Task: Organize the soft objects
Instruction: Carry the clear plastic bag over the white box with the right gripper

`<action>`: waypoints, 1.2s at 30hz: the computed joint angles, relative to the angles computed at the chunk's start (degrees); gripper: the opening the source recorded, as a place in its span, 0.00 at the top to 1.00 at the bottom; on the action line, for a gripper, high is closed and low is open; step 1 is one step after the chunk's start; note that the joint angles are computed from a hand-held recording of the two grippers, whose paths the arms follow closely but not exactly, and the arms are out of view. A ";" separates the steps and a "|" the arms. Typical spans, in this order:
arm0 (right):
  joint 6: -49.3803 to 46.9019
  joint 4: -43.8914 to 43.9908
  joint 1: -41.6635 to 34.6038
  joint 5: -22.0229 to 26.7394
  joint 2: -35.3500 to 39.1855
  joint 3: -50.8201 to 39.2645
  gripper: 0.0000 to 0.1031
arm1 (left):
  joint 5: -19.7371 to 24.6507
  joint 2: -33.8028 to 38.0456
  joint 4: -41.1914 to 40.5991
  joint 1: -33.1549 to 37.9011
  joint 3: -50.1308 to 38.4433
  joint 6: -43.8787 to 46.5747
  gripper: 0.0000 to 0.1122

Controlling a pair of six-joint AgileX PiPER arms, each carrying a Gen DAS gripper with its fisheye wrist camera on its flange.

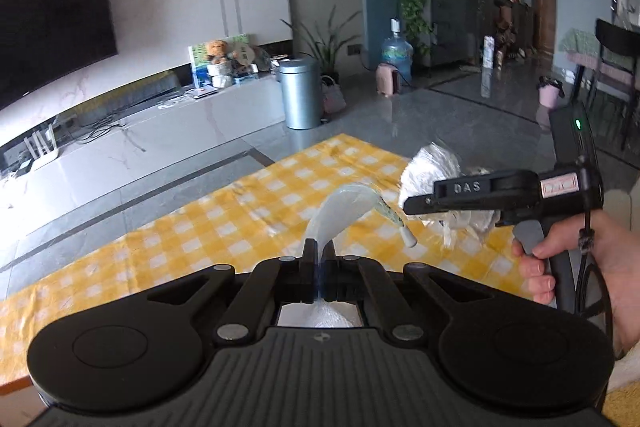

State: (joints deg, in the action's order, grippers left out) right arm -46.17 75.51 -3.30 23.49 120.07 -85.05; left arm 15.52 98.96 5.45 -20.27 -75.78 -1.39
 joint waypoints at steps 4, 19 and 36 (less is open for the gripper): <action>-6.31 8.45 -0.60 3.19 -1.77 1.98 0.41 | 4.87 -6.58 -8.29 5.57 2.20 3.09 0.99; -17.84 18.43 11.32 8.56 -15.22 7.37 0.41 | 10.95 -27.24 -46.89 41.18 20.12 31.11 0.99; 14.09 -21.35 43.86 2.96 -9.36 -11.27 0.41 | 31.07 -29.72 -80.64 77.26 24.24 65.79 0.99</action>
State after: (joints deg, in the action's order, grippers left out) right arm -32.09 54.16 40.55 26.45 110.71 -96.32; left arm 46.59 69.24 -75.19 56.99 -51.54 64.40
